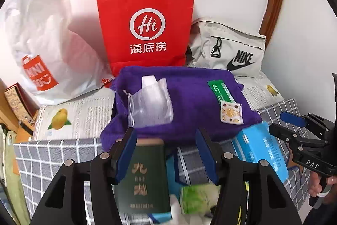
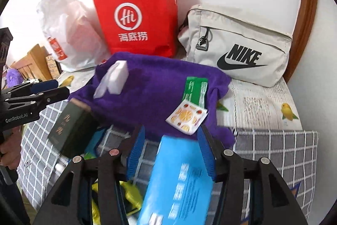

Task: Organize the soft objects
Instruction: 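Move both grippers back toward the pile of soft items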

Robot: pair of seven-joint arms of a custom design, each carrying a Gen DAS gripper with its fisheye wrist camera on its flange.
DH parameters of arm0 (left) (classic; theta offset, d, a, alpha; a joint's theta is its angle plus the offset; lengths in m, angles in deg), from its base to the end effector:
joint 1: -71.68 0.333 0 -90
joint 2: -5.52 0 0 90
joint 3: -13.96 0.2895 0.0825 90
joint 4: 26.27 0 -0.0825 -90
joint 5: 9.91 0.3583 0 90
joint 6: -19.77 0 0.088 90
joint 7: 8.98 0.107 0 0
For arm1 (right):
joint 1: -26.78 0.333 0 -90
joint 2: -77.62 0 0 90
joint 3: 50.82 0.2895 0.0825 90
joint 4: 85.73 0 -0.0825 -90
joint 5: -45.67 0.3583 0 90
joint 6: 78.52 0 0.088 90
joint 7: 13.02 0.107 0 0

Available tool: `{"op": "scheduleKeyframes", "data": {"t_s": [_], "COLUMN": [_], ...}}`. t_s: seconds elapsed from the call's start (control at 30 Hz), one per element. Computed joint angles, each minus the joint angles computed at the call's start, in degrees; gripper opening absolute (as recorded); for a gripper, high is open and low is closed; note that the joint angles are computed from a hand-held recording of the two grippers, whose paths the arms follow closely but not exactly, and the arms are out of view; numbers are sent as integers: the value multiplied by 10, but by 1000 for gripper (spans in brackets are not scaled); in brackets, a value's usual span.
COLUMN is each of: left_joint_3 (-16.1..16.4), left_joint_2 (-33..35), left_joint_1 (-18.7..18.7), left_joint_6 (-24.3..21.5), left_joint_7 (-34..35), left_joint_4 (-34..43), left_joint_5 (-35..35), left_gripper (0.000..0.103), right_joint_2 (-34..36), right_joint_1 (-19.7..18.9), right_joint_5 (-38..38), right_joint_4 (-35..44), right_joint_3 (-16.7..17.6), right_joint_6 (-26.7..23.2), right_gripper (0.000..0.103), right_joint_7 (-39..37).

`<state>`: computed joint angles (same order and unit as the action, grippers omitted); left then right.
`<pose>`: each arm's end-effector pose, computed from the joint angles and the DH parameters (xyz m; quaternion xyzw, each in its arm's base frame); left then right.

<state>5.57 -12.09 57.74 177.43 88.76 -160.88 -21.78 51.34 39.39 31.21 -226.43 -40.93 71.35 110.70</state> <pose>0.4494 -0.1808 0.5188 -0.5288 0.7736 -0.3031 0.1734 0.4029 0.1797 0.5158 -0.6659 0.6726 -0.2115 0.2437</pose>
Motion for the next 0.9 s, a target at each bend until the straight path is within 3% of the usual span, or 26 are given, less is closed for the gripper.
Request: {"op": "scheduleKeyframes", "data": {"t_s": [0.5, 0.77, 0.9], "left_joint_3": [15, 47, 48], "left_joint_2": [-189, -229, -244], "left_joint_1": [-32, -90, -107], "left_joint_6": [-15, -2, -14], "left_joint_7": [-25, -2, -3], "left_joint_4": [-204, -281, -302], "left_joint_5": [-3, -38, -55], "left_gripper": [56, 56, 56], "right_joint_2": [-168, -216, -224], "right_joint_1": [61, 99, 112], "right_joint_5": [49, 66, 73], "right_joint_4": [-123, -179, -201], "right_joint_3": [36, 52, 52], "right_joint_6": [-36, -53, -50], "right_gripper": [53, 53, 53], "right_joint_7": [42, 68, 80]}}
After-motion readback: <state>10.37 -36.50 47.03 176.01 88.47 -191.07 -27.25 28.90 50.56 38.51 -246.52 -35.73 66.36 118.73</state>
